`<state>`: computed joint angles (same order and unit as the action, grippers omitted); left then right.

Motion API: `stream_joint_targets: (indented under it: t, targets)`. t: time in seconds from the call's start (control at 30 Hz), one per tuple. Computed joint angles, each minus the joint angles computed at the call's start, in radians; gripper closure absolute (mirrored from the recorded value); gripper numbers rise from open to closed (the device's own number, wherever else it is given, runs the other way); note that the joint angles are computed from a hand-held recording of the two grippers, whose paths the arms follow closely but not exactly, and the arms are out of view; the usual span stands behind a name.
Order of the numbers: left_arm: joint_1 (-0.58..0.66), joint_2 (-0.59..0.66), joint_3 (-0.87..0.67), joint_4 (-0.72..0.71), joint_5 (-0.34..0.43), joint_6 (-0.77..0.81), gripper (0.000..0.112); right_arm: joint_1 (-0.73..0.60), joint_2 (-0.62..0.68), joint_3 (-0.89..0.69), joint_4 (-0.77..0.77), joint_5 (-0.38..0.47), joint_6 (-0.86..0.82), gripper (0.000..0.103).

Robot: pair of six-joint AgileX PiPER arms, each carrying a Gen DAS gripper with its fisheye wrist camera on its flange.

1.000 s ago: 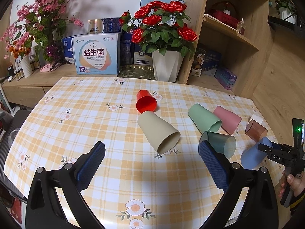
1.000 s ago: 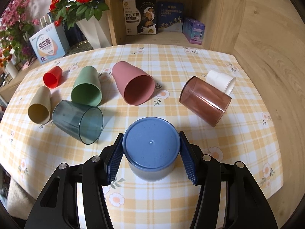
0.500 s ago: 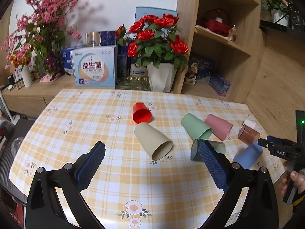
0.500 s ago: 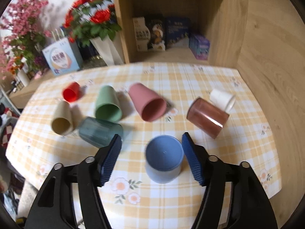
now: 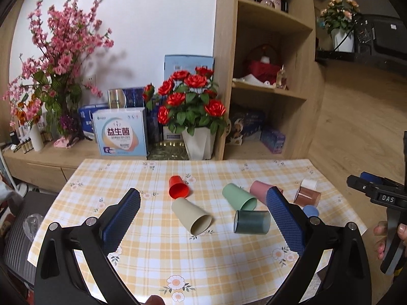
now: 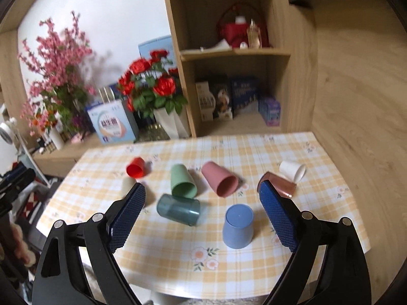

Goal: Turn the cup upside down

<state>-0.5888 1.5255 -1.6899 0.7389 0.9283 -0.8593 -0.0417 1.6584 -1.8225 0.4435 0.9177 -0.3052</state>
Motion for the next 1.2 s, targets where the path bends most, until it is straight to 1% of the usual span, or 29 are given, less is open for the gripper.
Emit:
stream_joint_targets:
  t: [0.1,0.23,0.3,0.4,0.5,0.7,1.1,1.2]
  targets:
    - [-0.036,-0.013,-0.025,0.022,0.048,-0.011,0.015,-0.006,-0.055,0.026,0.016,-0.008,-0.008,0.015]
    - [-0.070,-0.040,-0.032,0.036,0.079,-0.024,0.016,-0.019,-0.121,0.059,0.043,-0.017,-0.023,0.015]
    - [-0.097,-0.039,-0.045,0.070,0.112,-0.035,0.016,-0.026,-0.141,0.068,0.052,-0.016,-0.027,0.015]
    - [-0.137,-0.032,-0.070,0.107,0.157,-0.034,0.016,-0.036,-0.157,0.071,0.055,-0.009,-0.023,0.015]
    - [-0.142,-0.025,-0.091,0.096,0.171,-0.026,0.016,-0.044,-0.169,0.077,0.057,-0.008,-0.023,0.015]
    - [-0.159,0.007,-0.150,0.118,0.232,-0.010,0.016,-0.041,-0.179,0.066,0.022,-0.004,-0.004,0.015]
    - [-0.176,0.001,-0.171,0.138,0.263,-0.006,0.015,-0.042,-0.180,0.032,-0.011,0.019,0.012,0.015]
    - [-0.179,0.003,-0.175,0.139,0.267,-0.005,0.016,-0.038,-0.183,0.037,-0.017,0.013,0.014,0.015]
